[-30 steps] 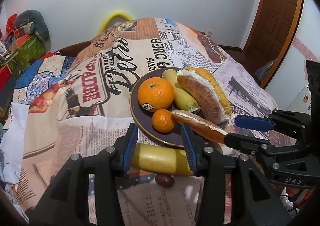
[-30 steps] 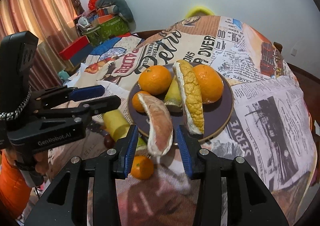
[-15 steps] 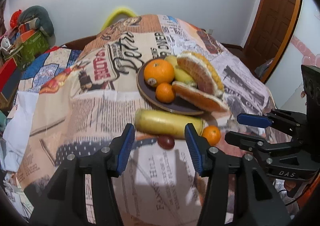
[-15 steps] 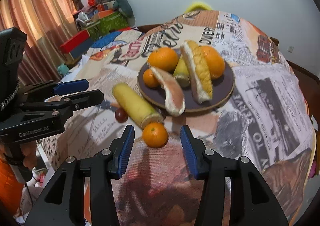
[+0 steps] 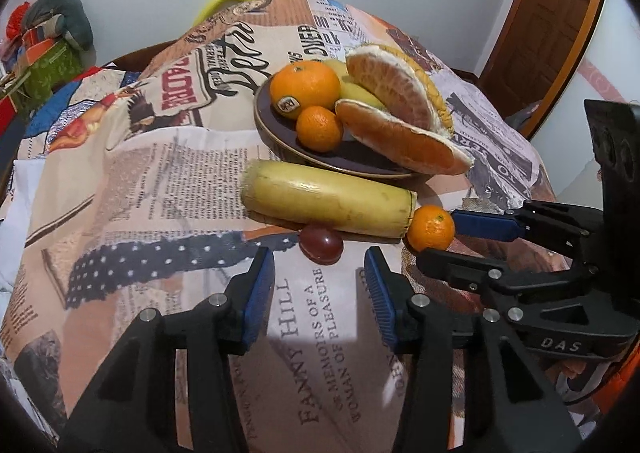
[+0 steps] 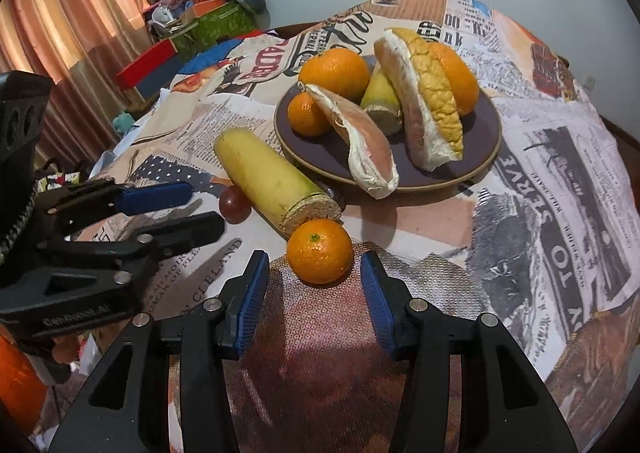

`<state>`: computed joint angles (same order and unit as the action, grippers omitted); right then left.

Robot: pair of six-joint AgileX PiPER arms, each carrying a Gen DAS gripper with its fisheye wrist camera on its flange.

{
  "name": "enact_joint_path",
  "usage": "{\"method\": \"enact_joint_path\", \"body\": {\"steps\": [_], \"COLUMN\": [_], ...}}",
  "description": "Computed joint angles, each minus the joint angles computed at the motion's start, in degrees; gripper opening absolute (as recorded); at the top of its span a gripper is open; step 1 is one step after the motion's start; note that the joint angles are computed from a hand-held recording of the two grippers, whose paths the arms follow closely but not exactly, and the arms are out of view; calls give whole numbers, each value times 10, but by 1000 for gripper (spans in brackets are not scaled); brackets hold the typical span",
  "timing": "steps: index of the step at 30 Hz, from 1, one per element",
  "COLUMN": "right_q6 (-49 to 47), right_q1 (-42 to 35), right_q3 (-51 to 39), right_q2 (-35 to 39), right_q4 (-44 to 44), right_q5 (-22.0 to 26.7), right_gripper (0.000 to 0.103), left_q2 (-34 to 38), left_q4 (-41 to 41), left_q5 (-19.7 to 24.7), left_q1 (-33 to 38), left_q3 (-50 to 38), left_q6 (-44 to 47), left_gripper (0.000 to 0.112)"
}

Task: Organize fruits
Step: 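Grasp dark red grape with left tool while right tool grasps another mandarin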

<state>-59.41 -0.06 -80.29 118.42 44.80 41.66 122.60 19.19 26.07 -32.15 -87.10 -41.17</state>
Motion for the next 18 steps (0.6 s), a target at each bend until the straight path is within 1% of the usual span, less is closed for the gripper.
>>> {"method": "enact_joint_path", "body": {"steps": [2, 4, 5, 8, 10, 12, 18], "right_q6": [-2, -5, -4, -11, -17, -21, -38], "right_q1": [-2, -4, -5, -8, -10, -9, -23], "right_q3": [0, 1, -1, -3, 2, 10, 30], "right_q2": [2, 4, 6, 8, 6, -1, -24], "right_q4": [9, 17, 18, 27, 32, 35, 50], "right_q5": [2, 4, 6, 12, 10, 2, 1], "right_gripper": [40, 33, 32, 32, 32, 31, 31], "left_q2": [15, 27, 32, 39, 43, 43, 32], "left_q4": [-7, -13, -7, 6, 15, -2, 3], "left_q5": [7, 12, 14, 15, 16, 9, 4], "left_q1": [2, 5, 5, 5, 3, 6, 2], "left_q3": [-18, -31, -37, -45, -49, -48, -34], "left_q6": [11, 16, 9, -2, -6, 11, 2], "left_gripper": [43, 41, 40, 39, 33, 24, 24]}}
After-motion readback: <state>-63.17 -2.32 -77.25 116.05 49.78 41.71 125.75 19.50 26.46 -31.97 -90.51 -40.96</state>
